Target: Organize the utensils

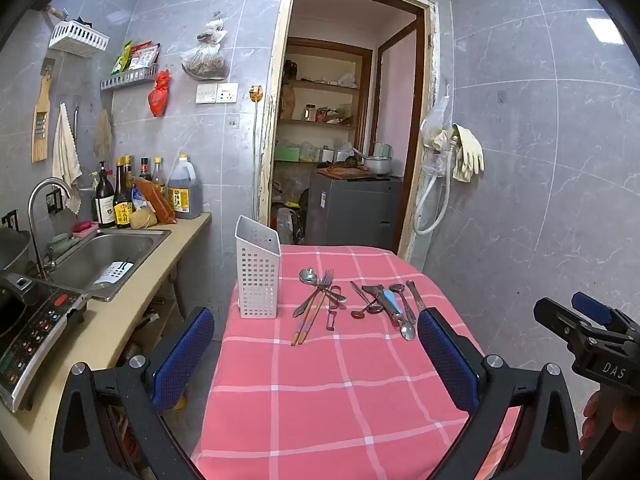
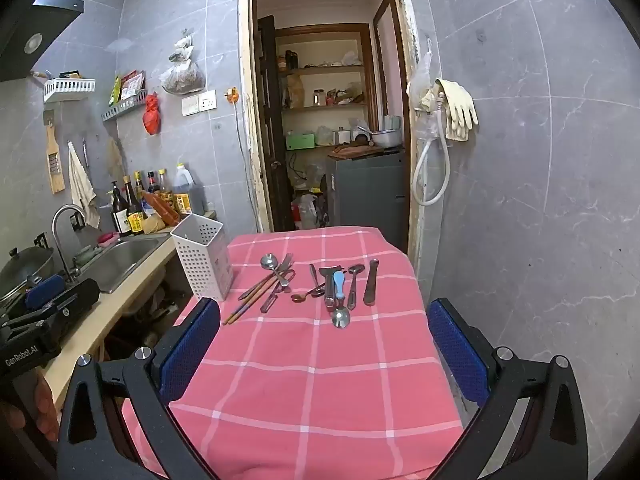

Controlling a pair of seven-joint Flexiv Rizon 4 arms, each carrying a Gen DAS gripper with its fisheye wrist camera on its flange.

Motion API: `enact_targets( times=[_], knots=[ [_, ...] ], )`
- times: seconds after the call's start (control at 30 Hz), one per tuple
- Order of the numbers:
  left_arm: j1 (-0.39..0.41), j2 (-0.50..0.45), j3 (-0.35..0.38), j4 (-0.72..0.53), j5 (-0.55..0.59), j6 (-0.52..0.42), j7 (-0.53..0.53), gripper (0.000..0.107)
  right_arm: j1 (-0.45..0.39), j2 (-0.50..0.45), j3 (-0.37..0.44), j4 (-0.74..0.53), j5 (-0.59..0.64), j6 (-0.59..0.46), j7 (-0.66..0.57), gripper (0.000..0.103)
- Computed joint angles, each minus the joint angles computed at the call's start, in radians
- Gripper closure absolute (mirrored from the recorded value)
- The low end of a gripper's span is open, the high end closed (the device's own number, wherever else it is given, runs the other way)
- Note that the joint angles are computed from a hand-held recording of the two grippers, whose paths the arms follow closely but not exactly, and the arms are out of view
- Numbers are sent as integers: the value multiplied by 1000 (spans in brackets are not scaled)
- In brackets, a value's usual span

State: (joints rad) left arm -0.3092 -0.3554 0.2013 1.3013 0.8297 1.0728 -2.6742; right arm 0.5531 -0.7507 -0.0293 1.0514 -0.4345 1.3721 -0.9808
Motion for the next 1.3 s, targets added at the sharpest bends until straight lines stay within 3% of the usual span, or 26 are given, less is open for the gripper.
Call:
enact_targets(
  times=[1.3],
  knots=[
    [-9, -16, 6, -13, -6, -2, -13, 4, 1, -4, 4, -3, 4, -10, -8, 1]
  ],
)
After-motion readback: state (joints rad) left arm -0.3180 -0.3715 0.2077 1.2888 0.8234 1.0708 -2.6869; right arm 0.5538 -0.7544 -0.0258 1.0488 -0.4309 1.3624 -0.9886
